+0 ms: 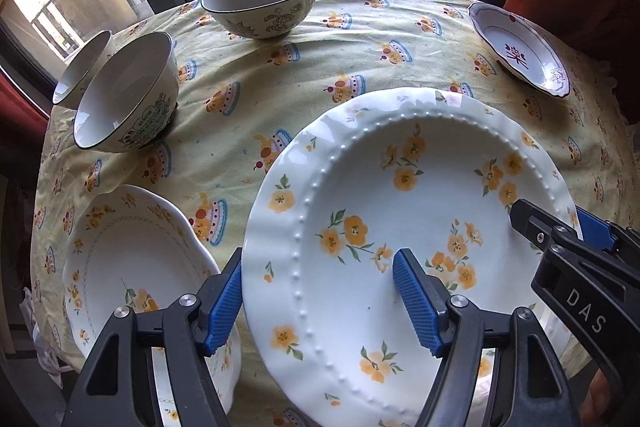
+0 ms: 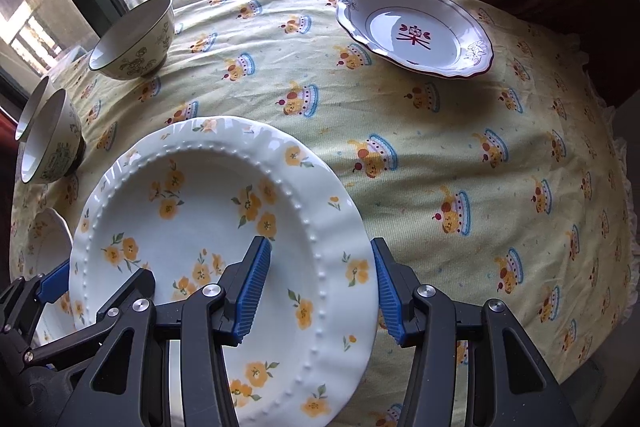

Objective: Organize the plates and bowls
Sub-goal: 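Lift the beaded plate with both grippers and carry it over the large plate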

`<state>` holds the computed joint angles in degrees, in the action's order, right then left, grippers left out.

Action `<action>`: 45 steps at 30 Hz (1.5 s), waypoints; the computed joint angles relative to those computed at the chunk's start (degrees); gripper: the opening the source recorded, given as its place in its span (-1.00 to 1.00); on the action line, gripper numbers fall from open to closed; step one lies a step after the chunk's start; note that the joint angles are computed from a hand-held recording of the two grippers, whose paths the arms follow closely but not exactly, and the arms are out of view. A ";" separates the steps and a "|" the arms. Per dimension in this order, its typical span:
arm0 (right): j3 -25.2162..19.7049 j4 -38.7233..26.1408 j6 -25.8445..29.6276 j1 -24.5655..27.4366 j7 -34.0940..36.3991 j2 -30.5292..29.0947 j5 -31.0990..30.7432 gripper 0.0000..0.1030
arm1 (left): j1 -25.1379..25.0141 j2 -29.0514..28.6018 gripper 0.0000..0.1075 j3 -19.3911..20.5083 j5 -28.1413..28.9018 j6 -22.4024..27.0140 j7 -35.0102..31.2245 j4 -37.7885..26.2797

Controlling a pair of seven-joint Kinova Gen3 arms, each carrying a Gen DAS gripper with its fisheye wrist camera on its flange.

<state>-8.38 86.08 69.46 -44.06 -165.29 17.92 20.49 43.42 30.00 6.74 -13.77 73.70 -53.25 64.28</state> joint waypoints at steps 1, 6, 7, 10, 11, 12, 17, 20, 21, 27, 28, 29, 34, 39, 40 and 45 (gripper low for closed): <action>-0.04 -0.56 0.57 -0.52 -0.52 0.15 0.28 0.05 | -0.30 -0.74 0.36 -0.02 0.09 -0.52 -0.16 0.86; -0.18 -3.97 4.10 -3.75 -3.57 1.26 1.60 0.05 | -2.52 -4.65 0.36 0.65 0.67 -3.15 -2.09 5.73; -0.23 -4.74 4.91 -4.40 -4.20 1.55 1.82 0.05 | -3.05 -5.47 0.36 0.82 0.82 -3.78 -2.55 6.78; -0.24 -7.42 7.42 -6.47 -6.26 2.98 2.30 0.05 | -4.65 -7.63 0.36 1.33 1.24 -5.42 -3.98 9.64; -0.20 -8.35 8.27 -7.19 -6.92 3.50 2.40 0.05 | -5.32 -8.38 0.36 1.51 1.48 -6.15 -4.61 10.78; -0.18 -9.27 9.06 -7.87 -7.51 4.03 2.39 0.05 | -6.13 -8.98 0.36 1.60 1.92 -6.66 -5.07 11.72; 0.16 -14.59 12.03 -11.01 -9.61 7.24 1.75 0.05 | -10.06 -12.77 0.36 2.05 3.62 -9.05 -7.83 16.82; 0.83 -19.02 14.38 -12.99 -9.67 9.75 1.84 0.05 | -12.51 -14.90 0.36 2.28 4.77 -10.36 -9.90 19.64; 1.14 -20.56 15.21 -13.65 -9.65 10.58 1.92 0.05 | -13.30 -15.47 0.36 2.34 5.16 -10.74 -10.62 20.47; 3.29 -29.38 19.39 -17.13 -9.32 15.69 2.09 0.05 | -18.06 -18.44 0.36 2.46 7.89 -12.57 -15.96 24.91; 3.63 -30.74 19.91 -17.56 -9.33 16.52 1.94 0.05 | -18.77 -18.77 0.36 2.44 8.21 -12.71 -17.06 25.42; 3.97 -31.99 20.31 -17.89 -9.35 17.32 1.73 0.05 | -19.43 -18.97 0.36 2.41 8.50 -12.83 -18.09 25.86; 5.68 -38.65 22.90 -19.65 -9.01 21.44 0.98 0.05 | -22.41 -19.62 0.36 2.02 10.59 -13.09 -22.29 27.98; 7.23 -45.42 26.46 -20.70 -7.99 25.77 -0.33 0.05 | -25.07 -19.57 0.36 1.71 13.62 -12.83 -26.40 30.07; 7.44 -46.57 27.18 -20.79 -7.81 26.50 -0.76 0.05 | -25.39 -19.57 0.36 1.67 14.01 -12.84 -26.96 30.39; 8.46 -51.66 30.79 -21.12 -6.47 29.65 -2.50 0.05 | -26.52 -19.63 0.36 1.49 15.54 -13.60 -29.01 31.73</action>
<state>0.08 34.42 100.25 -65.18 -171.76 47.57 18.00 16.90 10.37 8.24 1.77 60.10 -82.25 96.01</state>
